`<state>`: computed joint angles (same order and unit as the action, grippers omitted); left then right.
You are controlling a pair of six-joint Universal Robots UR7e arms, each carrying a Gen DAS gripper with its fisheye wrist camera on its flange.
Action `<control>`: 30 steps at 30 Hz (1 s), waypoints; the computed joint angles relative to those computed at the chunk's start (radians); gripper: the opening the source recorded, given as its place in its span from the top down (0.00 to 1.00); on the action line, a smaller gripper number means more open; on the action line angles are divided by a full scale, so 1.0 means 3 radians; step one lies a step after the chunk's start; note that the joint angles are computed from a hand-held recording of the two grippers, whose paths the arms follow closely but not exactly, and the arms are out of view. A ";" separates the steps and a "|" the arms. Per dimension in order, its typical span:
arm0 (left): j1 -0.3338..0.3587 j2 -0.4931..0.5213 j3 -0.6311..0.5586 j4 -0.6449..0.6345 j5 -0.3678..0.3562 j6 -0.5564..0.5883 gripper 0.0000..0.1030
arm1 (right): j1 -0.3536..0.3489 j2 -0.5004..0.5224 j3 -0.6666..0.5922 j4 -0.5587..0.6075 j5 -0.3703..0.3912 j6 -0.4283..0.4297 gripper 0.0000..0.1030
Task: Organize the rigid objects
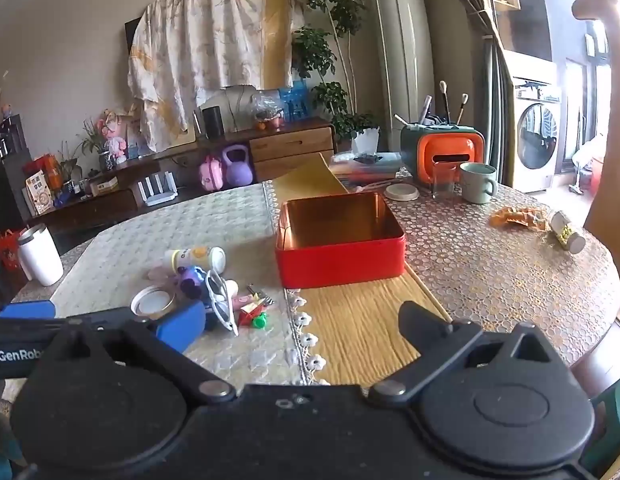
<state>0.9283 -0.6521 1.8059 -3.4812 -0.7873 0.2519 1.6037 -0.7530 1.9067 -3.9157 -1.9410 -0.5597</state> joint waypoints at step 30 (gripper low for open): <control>0.0049 -0.0056 -0.0018 0.0187 0.0046 -0.0268 0.00 | 0.0008 0.0015 -0.0014 -0.0029 0.0079 -0.0127 0.00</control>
<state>0.9431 -0.6688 1.8006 -3.4250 -0.7734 0.1714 1.6061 -0.7485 1.9024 -3.9244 -1.9173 -0.5980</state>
